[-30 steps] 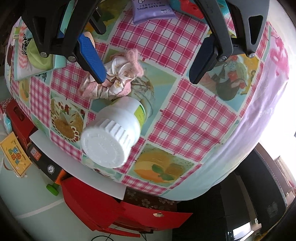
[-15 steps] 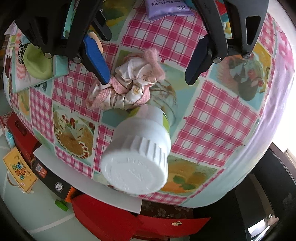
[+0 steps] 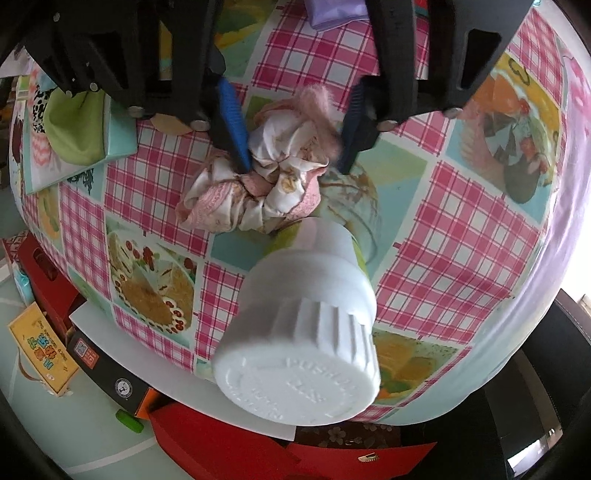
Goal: Organize soft objects
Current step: 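Grasp the pink floral scrunchie with the left gripper while the right approaches the beige puff, then grasp the beige round puff with the right gripper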
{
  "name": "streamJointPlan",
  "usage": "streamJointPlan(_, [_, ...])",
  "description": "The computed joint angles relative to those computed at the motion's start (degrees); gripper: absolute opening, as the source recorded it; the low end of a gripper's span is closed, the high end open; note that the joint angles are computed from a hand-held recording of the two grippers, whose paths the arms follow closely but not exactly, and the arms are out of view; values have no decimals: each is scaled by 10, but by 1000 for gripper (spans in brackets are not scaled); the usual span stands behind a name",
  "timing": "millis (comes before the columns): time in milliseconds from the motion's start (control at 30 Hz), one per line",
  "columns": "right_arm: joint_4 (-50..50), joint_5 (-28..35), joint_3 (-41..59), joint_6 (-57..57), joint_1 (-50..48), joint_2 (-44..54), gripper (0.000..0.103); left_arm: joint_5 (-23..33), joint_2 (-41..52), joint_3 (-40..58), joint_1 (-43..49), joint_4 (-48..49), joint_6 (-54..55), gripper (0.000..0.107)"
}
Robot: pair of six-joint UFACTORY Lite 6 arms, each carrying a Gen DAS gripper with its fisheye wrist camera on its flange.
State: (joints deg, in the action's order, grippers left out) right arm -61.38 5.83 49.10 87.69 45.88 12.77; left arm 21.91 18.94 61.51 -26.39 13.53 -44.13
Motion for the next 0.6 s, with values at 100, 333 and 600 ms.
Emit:
streamJointPlan(100, [-6,0,0,9,0,0,55,-9,-2,-6,-4,-6,10,23])
streamJointPlan(333, [14,5,3,-15,4,2,55,-20,-54,-57,13,-36,37,14])
streamJointPlan(600, [96,-5,2,-103,15,-3,55,-14,-120,-93,37,-35,44,14])
